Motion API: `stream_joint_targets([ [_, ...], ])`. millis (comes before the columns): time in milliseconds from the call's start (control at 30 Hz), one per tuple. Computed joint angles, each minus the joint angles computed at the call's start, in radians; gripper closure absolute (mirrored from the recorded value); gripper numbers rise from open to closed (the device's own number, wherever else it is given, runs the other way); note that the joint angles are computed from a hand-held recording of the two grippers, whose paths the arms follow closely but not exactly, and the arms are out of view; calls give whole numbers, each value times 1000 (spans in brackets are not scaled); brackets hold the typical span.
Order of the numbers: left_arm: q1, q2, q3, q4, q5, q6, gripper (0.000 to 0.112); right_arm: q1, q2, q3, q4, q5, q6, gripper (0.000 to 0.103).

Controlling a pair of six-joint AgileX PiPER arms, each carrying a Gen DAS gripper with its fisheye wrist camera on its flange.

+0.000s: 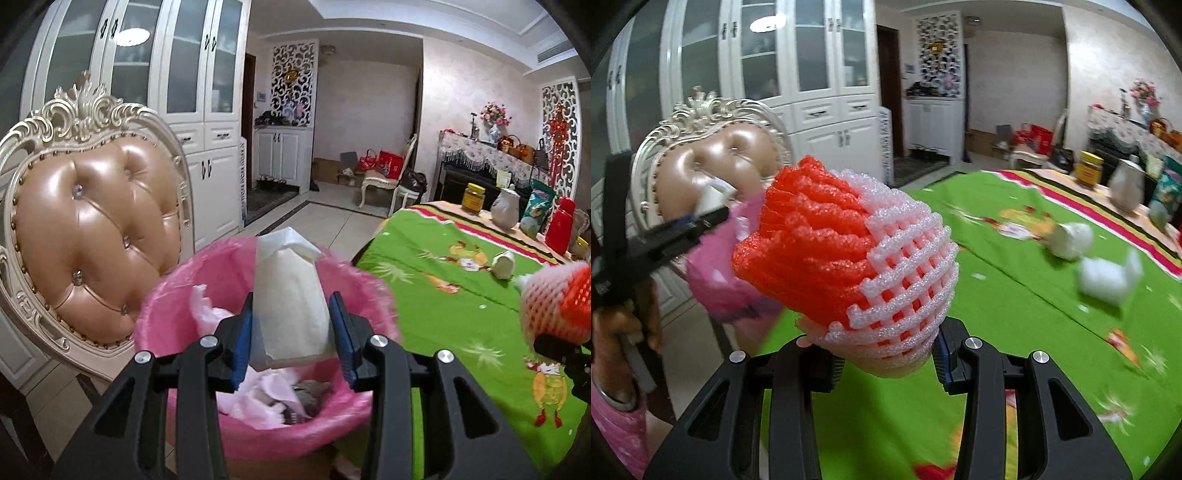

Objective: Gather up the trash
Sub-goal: 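Carry the tissue pack and fruit net to the pink bin and release both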

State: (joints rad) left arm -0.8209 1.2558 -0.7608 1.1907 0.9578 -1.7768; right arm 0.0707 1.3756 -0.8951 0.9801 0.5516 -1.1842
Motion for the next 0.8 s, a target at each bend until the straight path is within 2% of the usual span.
stream_joint_targets([
  [200, 142, -53, 62, -33, -111, 68, 73, 191, 74, -84, -72, -67, 133, 65],
  [267, 178, -58, 73, -46, -142, 87, 73, 235, 102, -117, -100, -80, 173, 64],
  [333, 241, -75, 95, -57, -205, 111, 73, 282, 142, -163, -130, -87, 224, 64],
  [467, 315, -98, 117, -74, -262, 146, 73, 377, 211, -259, -223, -115, 344, 64],
  [533, 369, -113, 135, -92, -321, 176, 73, 409, 243, -301, -264, -122, 397, 64],
  [633, 388, -117, 151, -79, -334, 179, 73, 437, 289, -358, -310, -115, 465, 63],
  [700, 420, -126, 163, -93, -376, 200, 72, 456, 319, -391, -342, -113, 502, 63],
  [800, 441, -126, 175, -86, -398, 205, 72, 482, 354, -425, -398, -124, 555, 61],
])
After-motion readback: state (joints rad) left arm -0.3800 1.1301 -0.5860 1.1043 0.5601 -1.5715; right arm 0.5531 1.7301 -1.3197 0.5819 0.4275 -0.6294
